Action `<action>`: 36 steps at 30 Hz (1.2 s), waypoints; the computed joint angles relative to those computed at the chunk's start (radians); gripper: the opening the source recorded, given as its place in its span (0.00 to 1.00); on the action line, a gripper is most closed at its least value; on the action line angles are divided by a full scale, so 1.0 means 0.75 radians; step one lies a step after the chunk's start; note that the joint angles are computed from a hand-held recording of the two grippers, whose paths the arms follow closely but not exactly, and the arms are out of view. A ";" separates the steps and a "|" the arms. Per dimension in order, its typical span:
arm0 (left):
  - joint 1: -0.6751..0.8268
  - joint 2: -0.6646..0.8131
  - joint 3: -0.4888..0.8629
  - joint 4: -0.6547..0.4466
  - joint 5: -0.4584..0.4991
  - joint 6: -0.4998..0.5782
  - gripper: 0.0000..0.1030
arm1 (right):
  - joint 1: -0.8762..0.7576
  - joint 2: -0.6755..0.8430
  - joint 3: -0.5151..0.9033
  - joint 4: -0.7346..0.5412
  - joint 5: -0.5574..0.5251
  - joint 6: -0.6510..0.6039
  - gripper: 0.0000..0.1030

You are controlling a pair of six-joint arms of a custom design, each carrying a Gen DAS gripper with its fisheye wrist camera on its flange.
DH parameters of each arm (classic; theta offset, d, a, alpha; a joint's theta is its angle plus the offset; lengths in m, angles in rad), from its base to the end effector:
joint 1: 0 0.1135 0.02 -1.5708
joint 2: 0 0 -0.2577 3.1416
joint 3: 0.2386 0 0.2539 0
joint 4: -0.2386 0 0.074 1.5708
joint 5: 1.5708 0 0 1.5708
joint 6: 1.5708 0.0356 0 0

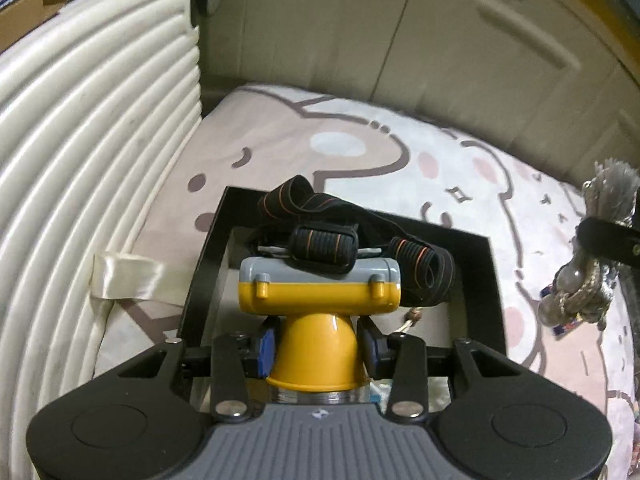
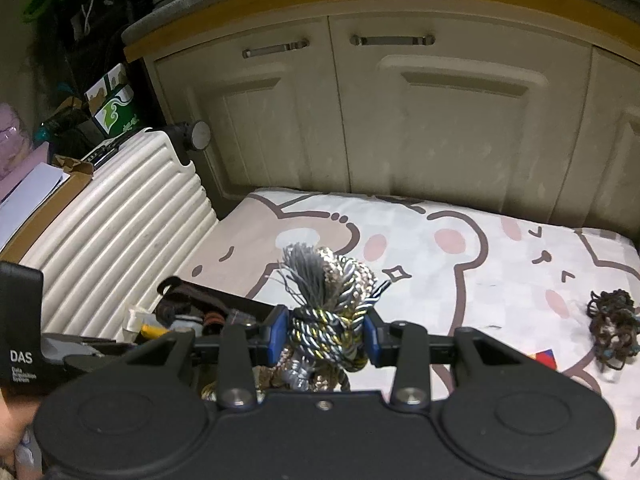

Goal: Organize objects
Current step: 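Lower both tools into the black box and open both grippers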

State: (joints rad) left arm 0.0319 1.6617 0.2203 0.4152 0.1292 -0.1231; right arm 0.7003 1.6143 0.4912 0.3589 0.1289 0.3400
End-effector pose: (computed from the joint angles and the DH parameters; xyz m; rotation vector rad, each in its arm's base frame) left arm 0.1914 0.0015 0.0397 -0.1542 2.5923 -0.2008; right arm 0.2102 0.1712 0.0989 -0.3583 2.3292 0.3676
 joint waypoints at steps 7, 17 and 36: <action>-0.003 0.113 0.022 0.068 -0.053 0.024 0.41 | 0.037 0.109 0.072 0.018 -0.068 -0.060 0.39; -0.022 0.282 0.082 0.183 -0.138 0.033 0.43 | 0.086 0.345 0.245 -0.025 -0.082 -0.125 0.39; -0.002 0.142 0.033 0.140 -0.094 -0.033 0.72 | 0.060 0.349 0.278 -0.154 -0.043 -0.051 0.48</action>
State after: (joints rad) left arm 0.0304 1.7678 0.2453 0.5201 0.0591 -0.1480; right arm 0.7453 1.8763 0.7000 0.2435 0.0970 0.3015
